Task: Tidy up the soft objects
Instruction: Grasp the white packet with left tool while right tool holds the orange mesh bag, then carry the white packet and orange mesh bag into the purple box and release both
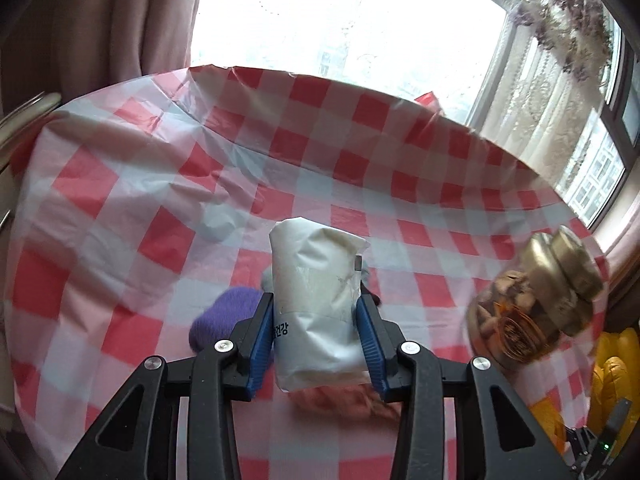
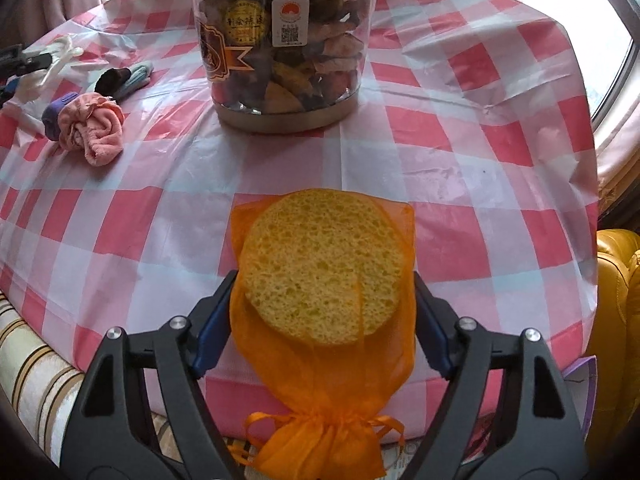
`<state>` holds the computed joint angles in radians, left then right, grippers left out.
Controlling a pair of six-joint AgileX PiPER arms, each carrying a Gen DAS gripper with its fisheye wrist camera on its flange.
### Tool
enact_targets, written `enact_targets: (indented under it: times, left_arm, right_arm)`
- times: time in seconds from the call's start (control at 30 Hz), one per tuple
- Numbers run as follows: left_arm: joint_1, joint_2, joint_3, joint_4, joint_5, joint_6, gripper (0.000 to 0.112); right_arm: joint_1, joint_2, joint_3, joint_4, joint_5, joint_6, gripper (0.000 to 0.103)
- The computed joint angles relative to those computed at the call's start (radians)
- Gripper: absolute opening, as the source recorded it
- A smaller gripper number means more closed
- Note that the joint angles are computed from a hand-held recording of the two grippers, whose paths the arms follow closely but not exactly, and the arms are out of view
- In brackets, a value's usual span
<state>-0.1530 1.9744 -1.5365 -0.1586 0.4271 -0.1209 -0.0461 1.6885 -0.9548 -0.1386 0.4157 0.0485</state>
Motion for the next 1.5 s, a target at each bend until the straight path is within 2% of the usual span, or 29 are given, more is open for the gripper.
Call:
enact_targets:
  times: [0.33,0.7,1.23,1.5]
  left_arm:
    - [-0.058,-0.22,0.339,-0.241,-0.11,0.174,0.042]
    - [-0.149,-0.32,0.548,-0.506,-0.129,0.36,0.042]
    - [-0.361,-0.404,0.651,-0.664,-0.138,0.432,0.042]
    - [-0.474,-0.401,0.638,-0.625,-0.144,0.361,0.042]
  right_arm:
    - [0.001,-0.116,0.077,-0.042,-0.008,0.041,0.081]
    - [-0.018,-0.288,0.174,-0.001,0.024,0.002,0.081]
    - [-0.152,-0.502,0.27,0.099,0.101,-0.156,0.081]
    - [-0.29,-0.585,0.302,0.193,0.144,-0.314,0.081]
